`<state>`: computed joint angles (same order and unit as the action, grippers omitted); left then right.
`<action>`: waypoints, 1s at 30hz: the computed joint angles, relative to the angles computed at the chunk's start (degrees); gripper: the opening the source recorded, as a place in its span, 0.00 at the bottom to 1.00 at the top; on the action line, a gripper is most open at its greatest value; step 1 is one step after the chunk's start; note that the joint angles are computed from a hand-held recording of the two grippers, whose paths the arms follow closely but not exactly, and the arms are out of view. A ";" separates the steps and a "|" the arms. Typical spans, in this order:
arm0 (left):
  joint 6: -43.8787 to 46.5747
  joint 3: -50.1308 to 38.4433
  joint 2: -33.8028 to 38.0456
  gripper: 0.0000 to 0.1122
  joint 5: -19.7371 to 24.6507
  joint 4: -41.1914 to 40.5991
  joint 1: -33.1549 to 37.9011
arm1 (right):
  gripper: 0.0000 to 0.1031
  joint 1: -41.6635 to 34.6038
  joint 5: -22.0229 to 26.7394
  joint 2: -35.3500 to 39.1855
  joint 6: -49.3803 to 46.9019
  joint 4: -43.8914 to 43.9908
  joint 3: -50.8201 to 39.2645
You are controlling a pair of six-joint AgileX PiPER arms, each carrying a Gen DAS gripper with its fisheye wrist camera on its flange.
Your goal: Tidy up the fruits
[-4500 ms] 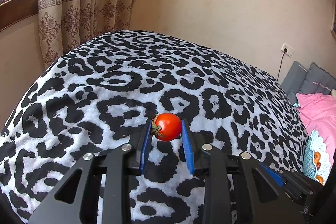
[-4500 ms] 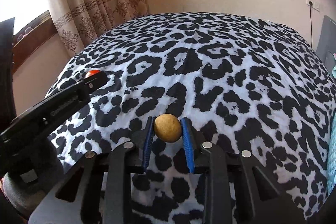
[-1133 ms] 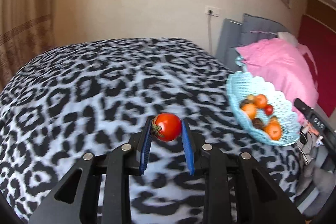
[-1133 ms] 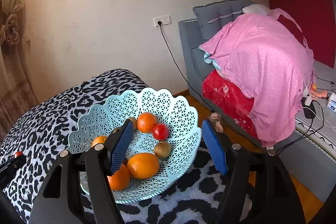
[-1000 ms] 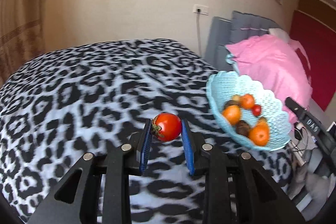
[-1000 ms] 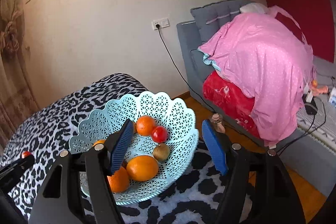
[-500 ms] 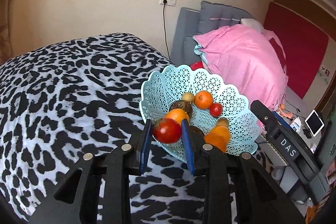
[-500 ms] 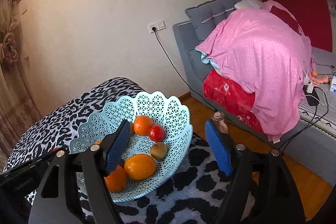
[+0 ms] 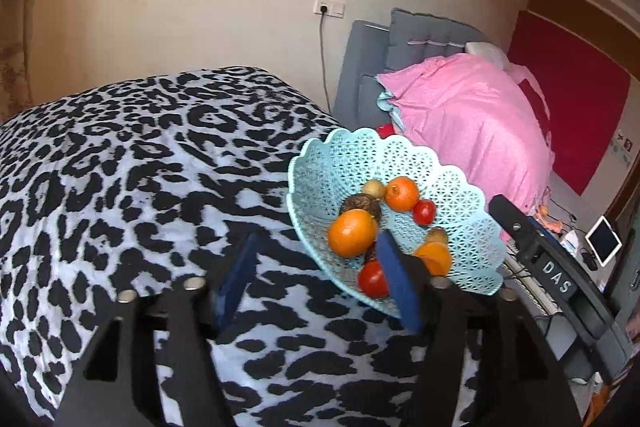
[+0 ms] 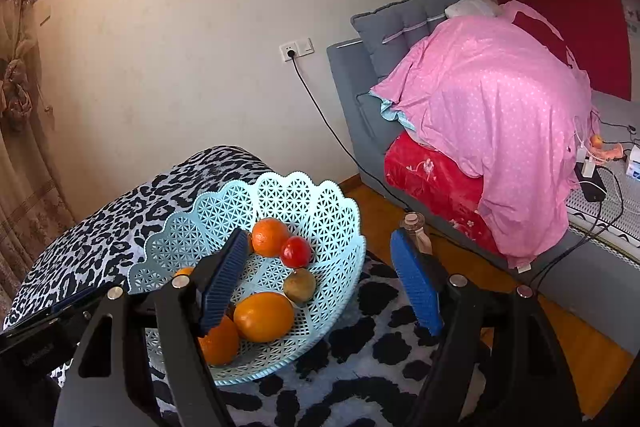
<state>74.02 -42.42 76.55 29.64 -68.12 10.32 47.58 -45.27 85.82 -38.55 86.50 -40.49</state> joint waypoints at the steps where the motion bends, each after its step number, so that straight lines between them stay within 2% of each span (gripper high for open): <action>1: 0.12 0.22 -0.10 0.64 -0.53 0.00 0.04 | 0.74 0.01 0.00 0.06 -0.06 0.07 -0.05; 3: 0.54 0.82 -0.53 0.66 -1.89 0.05 -0.03 | 0.81 0.08 -0.17 0.19 0.31 -0.04 -0.04; 4: 0.82 1.19 -0.83 0.66 -2.70 0.03 -0.13 | 0.81 0.07 -0.22 0.16 0.54 -0.10 0.03; 6: 1.54 2.22 -1.72 0.76 -5.32 -0.25 -0.76 | 0.81 -0.14 0.12 0.10 0.78 -0.12 0.11; 9: -0.50 3.32 -2.54 0.78 -9.54 2.39 -2.20 | 0.87 -0.60 1.00 -0.04 1.51 -0.56 0.27; 14: 1.84 4.62 -2.78 0.80 -10.02 1.23 -1.19 | 0.91 -0.98 2.88 -0.32 1.90 -1.61 0.51; 18: 5.64 6.06 -4.03 0.81 -12.85 -1.80 -1.36 | 0.91 -1.15 4.98 -0.69 0.92 -1.35 0.54; 26: 5.28 6.16 -4.46 0.81 -14.22 -2.13 -0.70 | 0.91 1.79 4.35 -0.48 -4.27 2.50 -0.52; 30: 4.82 6.26 -5.14 0.86 -14.96 -2.08 -0.48 | 0.94 3.05 4.74 -0.32 -6.46 3.46 -1.04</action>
<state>78.84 -36.17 71.41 14.67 -70.20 9.84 50.62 -40.53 85.50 -45.01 89.96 -41.53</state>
